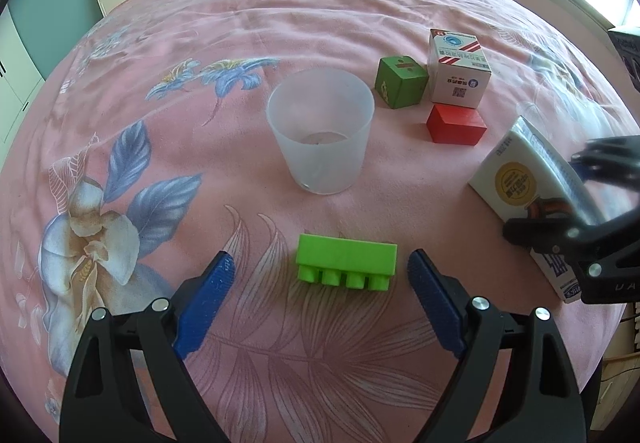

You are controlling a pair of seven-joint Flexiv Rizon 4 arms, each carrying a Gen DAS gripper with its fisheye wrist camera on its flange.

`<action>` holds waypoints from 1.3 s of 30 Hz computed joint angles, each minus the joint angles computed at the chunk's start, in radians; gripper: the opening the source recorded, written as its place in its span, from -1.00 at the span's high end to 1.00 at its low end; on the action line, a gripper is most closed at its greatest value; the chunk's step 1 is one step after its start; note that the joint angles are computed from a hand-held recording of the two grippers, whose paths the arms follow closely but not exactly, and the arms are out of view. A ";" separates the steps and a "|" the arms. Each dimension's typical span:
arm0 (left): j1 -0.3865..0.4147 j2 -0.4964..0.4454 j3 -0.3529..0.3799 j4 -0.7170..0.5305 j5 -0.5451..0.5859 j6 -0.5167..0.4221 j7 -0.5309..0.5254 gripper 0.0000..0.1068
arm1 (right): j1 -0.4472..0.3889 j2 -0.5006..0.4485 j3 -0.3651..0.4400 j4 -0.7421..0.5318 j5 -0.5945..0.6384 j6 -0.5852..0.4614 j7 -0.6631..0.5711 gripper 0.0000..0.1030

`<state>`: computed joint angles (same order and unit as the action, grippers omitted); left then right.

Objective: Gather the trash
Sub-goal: 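Grasp the green lego brick with left tool while right tool grasps milk carton, then carry the lego brick and milk carton off the bed toward the trash bin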

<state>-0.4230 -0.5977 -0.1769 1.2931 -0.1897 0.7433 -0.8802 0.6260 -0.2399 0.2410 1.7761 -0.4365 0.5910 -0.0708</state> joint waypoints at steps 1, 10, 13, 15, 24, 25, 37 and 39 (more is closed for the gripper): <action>0.000 -0.001 0.000 -0.001 0.001 -0.003 0.001 -0.60 | 0.000 -0.002 0.000 -0.003 0.001 -0.001 -0.003 -0.04; -0.002 -0.004 -0.001 -0.014 -0.002 -0.035 0.005 0.15 | 0.007 -0.021 -0.001 -0.028 0.009 -0.007 -0.042 0.25; -0.001 0.002 -0.001 -0.004 -0.002 -0.029 0.005 0.15 | 0.009 -0.019 -0.002 -0.026 0.009 -0.003 -0.044 0.26; -0.002 0.006 0.001 0.002 0.001 -0.024 0.003 0.15 | 0.010 -0.020 -0.002 -0.026 0.008 -0.004 -0.042 0.26; 0.002 0.024 0.003 0.021 0.008 -0.020 0.008 0.15 | 0.014 -0.022 -0.001 -0.037 0.014 -0.024 -0.059 0.27; 0.002 0.027 0.005 0.024 0.010 -0.023 0.007 0.15 | 0.016 -0.024 -0.001 -0.041 0.014 -0.034 -0.062 0.27; 0.028 0.116 0.001 0.123 -0.005 0.018 0.035 0.15 | 0.056 -0.021 0.008 -0.089 -0.013 -0.104 -0.050 0.27; 0.033 0.138 0.001 0.146 -0.011 0.025 0.041 0.15 | 0.067 -0.016 0.011 -0.097 -0.017 -0.128 -0.039 0.27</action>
